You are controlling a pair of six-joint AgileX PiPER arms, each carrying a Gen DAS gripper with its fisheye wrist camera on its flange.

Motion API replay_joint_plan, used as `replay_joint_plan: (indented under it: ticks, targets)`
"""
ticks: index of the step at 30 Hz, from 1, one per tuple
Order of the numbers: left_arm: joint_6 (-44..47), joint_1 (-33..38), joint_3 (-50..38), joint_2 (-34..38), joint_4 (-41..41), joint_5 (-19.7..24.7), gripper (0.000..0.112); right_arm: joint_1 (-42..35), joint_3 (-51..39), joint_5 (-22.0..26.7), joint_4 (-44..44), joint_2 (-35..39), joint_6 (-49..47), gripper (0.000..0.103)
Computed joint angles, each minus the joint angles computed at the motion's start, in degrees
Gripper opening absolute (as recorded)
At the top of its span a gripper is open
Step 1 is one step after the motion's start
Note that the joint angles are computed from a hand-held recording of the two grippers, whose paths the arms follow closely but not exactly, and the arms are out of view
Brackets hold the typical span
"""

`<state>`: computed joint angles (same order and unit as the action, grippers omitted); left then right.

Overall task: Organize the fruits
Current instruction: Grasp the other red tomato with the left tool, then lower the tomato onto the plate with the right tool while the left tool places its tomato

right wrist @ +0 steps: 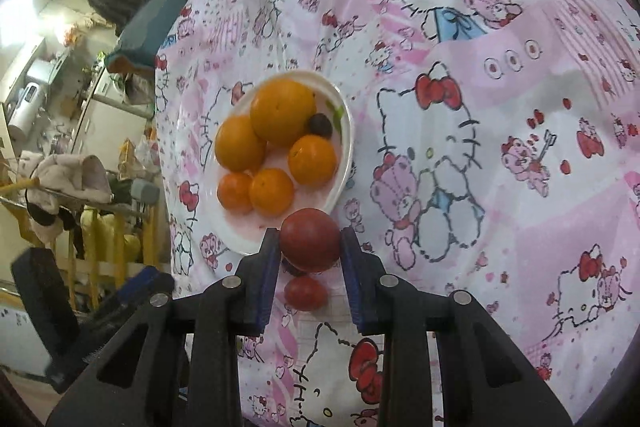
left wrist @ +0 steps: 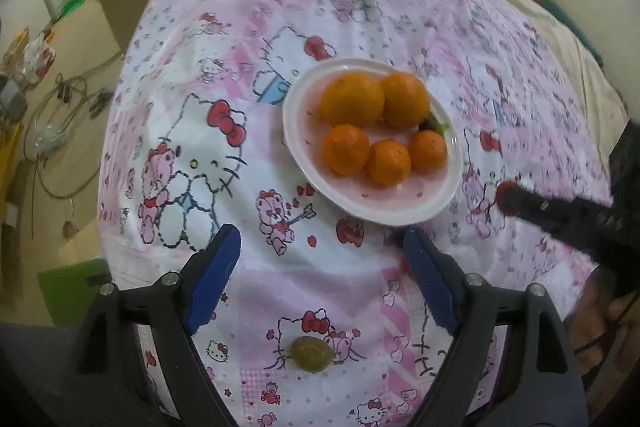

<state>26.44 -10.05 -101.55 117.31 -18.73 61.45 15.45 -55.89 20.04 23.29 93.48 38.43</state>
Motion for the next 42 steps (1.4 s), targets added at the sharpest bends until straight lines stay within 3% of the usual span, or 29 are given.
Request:
replay_joint_plan:
  ticks: [8,15,19,24,26,28,38,42]
  targets:
    - [0.6,-6.9,2.8,1.5,2.2,-0.2,0.081,-2.2,5.6,-2.3,7.4,-5.6,-6.5,0.032]
    - [-6.7,-11.5,2.2,5.0,3.1,0.6,0.080,-4.7,9.5,-2.7,11.3,-8.5,-9.8,0.032]
    - [-8.7,-13.8,3.3,6.2,5.6,-0.1,0.069,-5.7,10.8,-2.8,12.7,-9.4,-10.9,0.032]
    - [-10.4,-16.2,7.4,4.2,9.3,-4.9,0.060,-6.1,11.0,-2.5,14.3,-9.7,-12.9,0.032]
    - [-10.4,-16.6,8.1,3.8,9.8,-5.5,0.052,-6.1,10.9,-2.4,13.7,-9.6,-12.3,0.032]
    - [-10.4,-17.1,8.8,3.4,10.3,-5.7,0.035,-6.1,10.8,-2.2,14.1,-9.5,-12.6,0.032]
    - [-7.4,-13.7,7.6,1.1,6.9,0.5,0.035,-5.2,9.2,-1.6,10.1,-8.8,-8.9,0.032]
    - [-6.0,-10.8,2.8,0.9,5.6,4.0,0.035,-5.6,8.5,-1.2,12.2,-8.5,-11.1,0.032]
